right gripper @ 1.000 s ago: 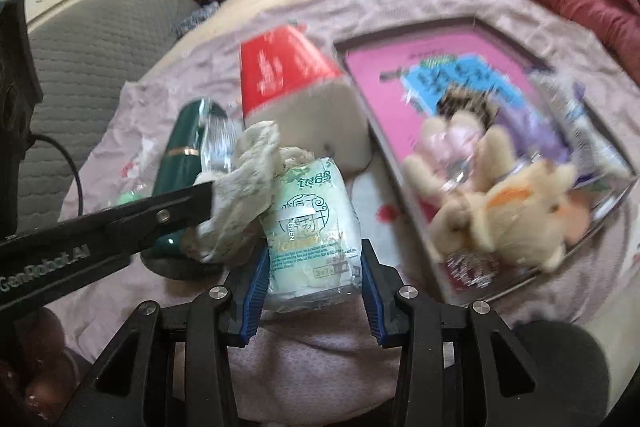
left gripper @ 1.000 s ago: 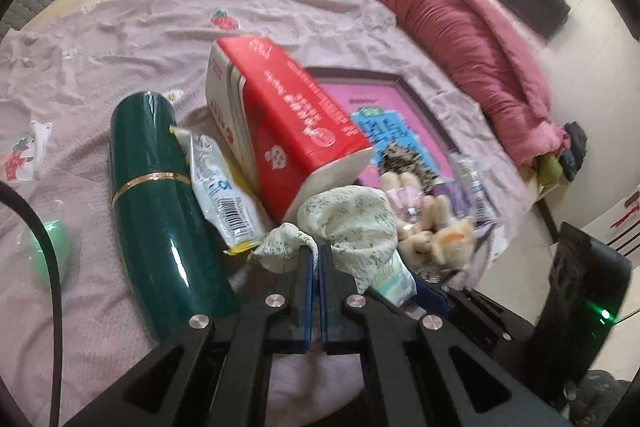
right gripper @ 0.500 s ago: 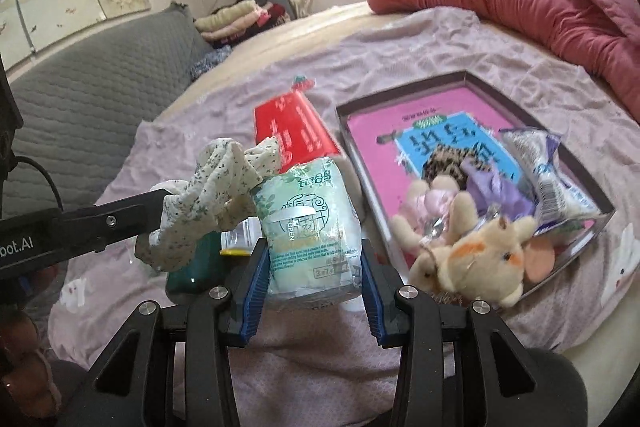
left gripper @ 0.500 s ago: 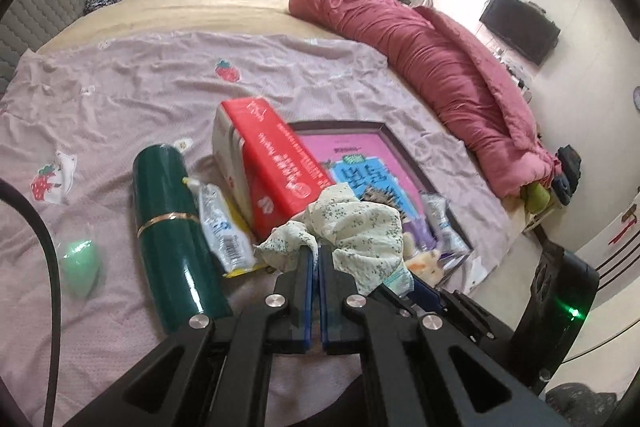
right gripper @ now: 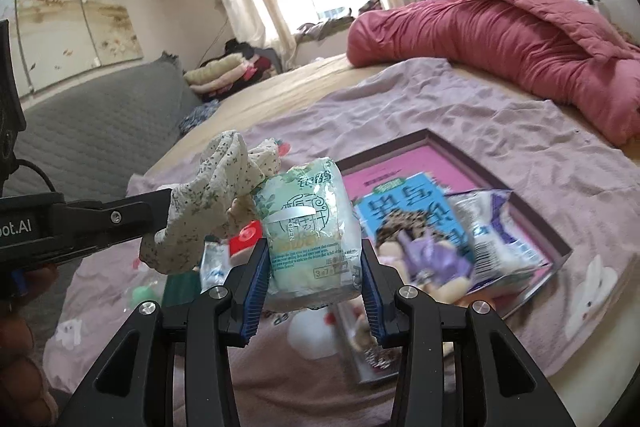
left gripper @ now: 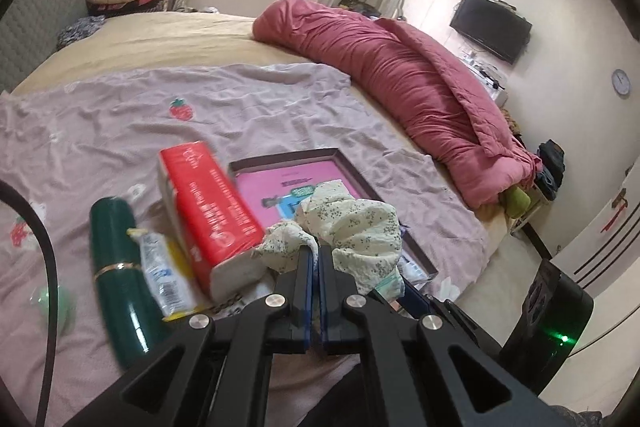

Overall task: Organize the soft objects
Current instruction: 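Lift and carry the scrunchie with the left tool while the right tool carries the wipes pack to the tray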

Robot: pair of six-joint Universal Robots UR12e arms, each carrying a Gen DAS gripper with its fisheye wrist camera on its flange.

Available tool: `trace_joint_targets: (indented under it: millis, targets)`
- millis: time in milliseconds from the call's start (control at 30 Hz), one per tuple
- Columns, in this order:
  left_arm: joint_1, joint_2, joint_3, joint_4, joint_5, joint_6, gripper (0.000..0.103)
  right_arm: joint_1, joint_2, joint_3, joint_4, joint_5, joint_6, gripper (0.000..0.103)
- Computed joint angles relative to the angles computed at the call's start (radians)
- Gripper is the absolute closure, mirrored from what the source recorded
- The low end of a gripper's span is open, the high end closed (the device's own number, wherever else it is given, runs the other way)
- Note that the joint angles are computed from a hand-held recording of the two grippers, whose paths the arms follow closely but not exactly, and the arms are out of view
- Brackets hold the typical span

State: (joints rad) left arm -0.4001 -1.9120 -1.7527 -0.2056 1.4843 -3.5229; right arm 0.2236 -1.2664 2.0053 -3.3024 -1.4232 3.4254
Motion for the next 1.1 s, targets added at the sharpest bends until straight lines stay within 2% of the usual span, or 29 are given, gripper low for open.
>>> trace_joint_targets:
  millis: [333, 633, 1100]
  targets:
    - [-0.016, -0.049, 0.07, -0.011, -0.011, 0.014, 0.101, -0.037, -0.002, 0.015, -0.034, -0.035, 0.048, 0.06]
    - [-0.01, -0.091, 0.104, -0.032, -0.041, -0.016, 0.101, -0.065, 0.004, 0.021, -0.048, -0.044, 0.084, 0.06]
    - [-0.028, -0.132, 0.134, -0.073, 0.022, 0.021, 0.101, -0.077, 0.014, 0.019, -0.045, -0.048, 0.105, 0.059]
